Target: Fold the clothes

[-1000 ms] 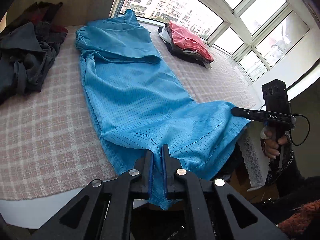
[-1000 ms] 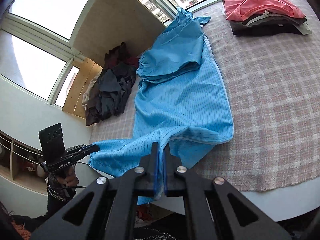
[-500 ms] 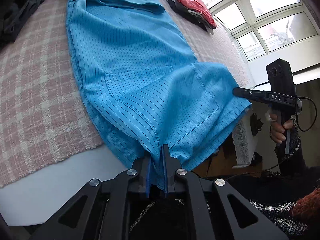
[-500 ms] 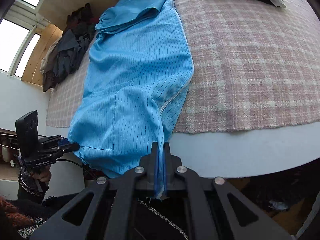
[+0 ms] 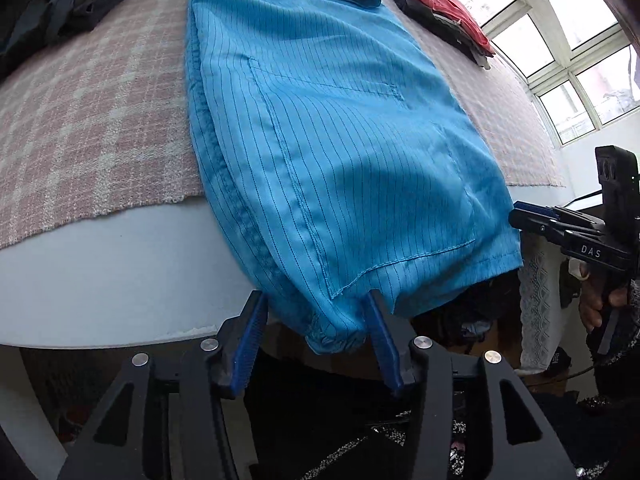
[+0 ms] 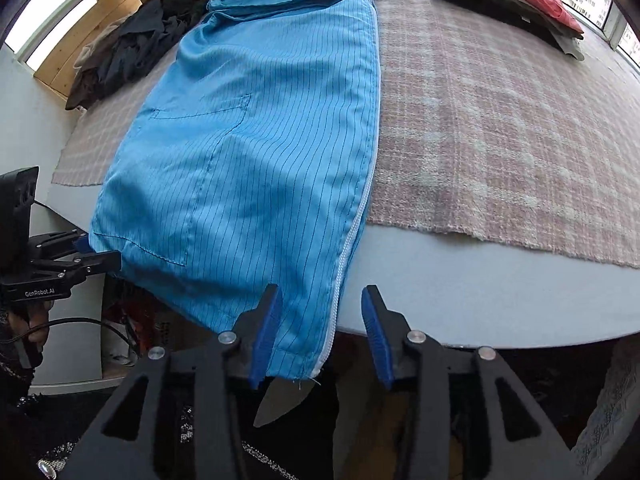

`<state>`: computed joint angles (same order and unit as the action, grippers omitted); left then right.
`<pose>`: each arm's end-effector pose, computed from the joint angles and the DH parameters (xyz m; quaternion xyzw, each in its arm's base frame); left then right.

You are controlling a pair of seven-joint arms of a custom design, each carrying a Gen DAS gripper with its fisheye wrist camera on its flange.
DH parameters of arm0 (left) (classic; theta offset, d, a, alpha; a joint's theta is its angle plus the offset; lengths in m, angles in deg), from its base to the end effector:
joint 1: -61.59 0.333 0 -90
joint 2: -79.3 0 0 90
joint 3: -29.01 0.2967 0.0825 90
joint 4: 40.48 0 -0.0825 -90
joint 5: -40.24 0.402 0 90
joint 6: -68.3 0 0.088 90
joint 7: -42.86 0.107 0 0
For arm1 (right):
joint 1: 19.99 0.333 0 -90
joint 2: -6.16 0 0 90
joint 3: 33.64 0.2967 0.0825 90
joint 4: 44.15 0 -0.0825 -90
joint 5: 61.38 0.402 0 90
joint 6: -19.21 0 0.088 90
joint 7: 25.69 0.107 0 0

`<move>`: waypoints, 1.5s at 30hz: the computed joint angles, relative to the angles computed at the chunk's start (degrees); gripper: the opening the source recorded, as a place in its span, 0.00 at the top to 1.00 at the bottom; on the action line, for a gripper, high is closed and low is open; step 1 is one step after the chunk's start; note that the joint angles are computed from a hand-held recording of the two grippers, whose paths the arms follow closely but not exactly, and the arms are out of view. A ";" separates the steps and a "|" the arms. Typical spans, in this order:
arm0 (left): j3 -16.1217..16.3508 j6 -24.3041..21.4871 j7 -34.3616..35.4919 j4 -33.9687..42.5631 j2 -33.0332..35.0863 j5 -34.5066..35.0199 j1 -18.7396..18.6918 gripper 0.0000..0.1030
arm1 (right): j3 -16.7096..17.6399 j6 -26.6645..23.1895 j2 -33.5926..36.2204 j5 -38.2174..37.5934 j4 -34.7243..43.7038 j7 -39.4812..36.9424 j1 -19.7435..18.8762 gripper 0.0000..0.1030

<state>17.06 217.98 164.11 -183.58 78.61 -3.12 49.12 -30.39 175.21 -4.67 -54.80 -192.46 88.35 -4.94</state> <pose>0.4484 -0.1869 0.2637 0.5665 -0.7959 0.1927 0.0919 0.4525 0.1446 0.3256 -0.6258 0.7628 -0.0410 0.1576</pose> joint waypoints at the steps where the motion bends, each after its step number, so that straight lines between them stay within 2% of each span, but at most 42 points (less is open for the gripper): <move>1: -0.27 0.74 0.25 -0.32 -0.06 -0.35 -0.27 0.53 | 0.26 0.28 0.08 -0.61 -0.15 -0.20 0.08 0.60; 3: -0.45 1.78 0.43 -0.65 -0.21 -1.19 -0.62 0.55 | 0.69 0.81 0.33 -1.76 -0.40 -0.59 0.29 0.60; 4: -0.32 1.52 0.75 -0.41 -0.09 -2.19 -0.59 0.60 | 0.62 0.92 0.67 -1.62 -0.29 -1.16 0.56 0.60; 5: -0.29 1.39 0.85 -0.21 0.03 -2.85 -0.60 0.73 | 0.49 0.95 0.94 -1.20 -0.13 -2.24 0.97 0.61; 6: -0.34 1.51 0.81 -0.17 0.13 -2.98 -0.65 0.80 | 0.39 0.97 1.21 -0.76 0.04 -3.34 1.34 0.72; 7: -0.38 1.69 0.92 -0.27 0.07 -2.83 -0.67 0.82 | 0.25 1.07 1.44 -0.12 0.17 -4.63 1.72 0.90; 10: -0.45 1.81 2.67 -0.12 -0.16 -2.67 -0.73 0.88 | -2.01 2.76 0.23 8.68 -0.47 -12.19 4.07 0.96; 14: 0.64 -0.70 5.65 -0.57 -2.75 -6.23 -0.43 0.91 | -6.67 3.28 -5.21 24.99 -2.23 -21.90 7.24 0.96; 19: 4.09 -7.44 8.90 0.20 -8.36 -11.49 0.42 0.91 | -10.39 3.56 -9.57 36.30 0.08 -28.87 8.48 0.96; 22: 5.95 -11.69 10.74 4.90 -7.59 -11.00 1.81 0.91 | -12.48 3.99 -5.04 43.00 6.84 -34.43 8.73 0.97; 24: 6.09 -13.10 11.73 10.11 -4.62 -9.66 2.85 0.91 | -12.34 4.24 1.42 45.09 14.03 -35.79 7.64 0.97; 28: 4.76 -16.08 11.69 23.19 5.49 -5.24 5.55 0.91 | -10.25 1.89 7.27 39.73 21.19 -29.93 3.05 0.97; 30: 3.81 -18.51 10.71 30.30 11.00 -2.54 7.13 0.91 | -8.78 0.88 7.03 37.83 20.91 -28.24 1.50 0.97; 32: 2.76 -20.73 10.29 32.90 13.13 0.14 8.48 0.91 | -7.24 -0.14 5.75 37.11 19.14 -26.37 0.06 0.97; 35: 1.42 -24.95 10.07 31.36 12.64 1.59 10.44 0.91 | -5.44 -2.01 3.82 37.58 15.86 -24.60 -1.48 0.97; 38: 1.12 -26.90 9.34 25.95 10.43 1.68 11.10 0.91 | -3.75 -3.23 2.32 30.52 12.62 -18.86 -2.74 0.97; 43: 1.13 -25.46 9.30 15.49 6.24 -1.18 10.29 0.92 | -1.52 -8.39 0.64 15.61 8.51 -9.30 -3.75 0.96; 44: 1.15 -25.08 9.21 13.91 5.83 -1.93 9.96 0.91 | -1.36 -9.07 0.45 14.01 7.79 -8.18 -3.59 0.94; 45: 1.14 -24.80 9.42 12.36 5.36 -3.02 9.65 0.91 | -2.01 -8.48 0.29 16.32 6.83 -9.35 -2.71 0.88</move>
<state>18.20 193.18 173.53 -171.21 83.97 -6.14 58.77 -32.40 166.73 -4.38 -38.48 -185.63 79.00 -7.64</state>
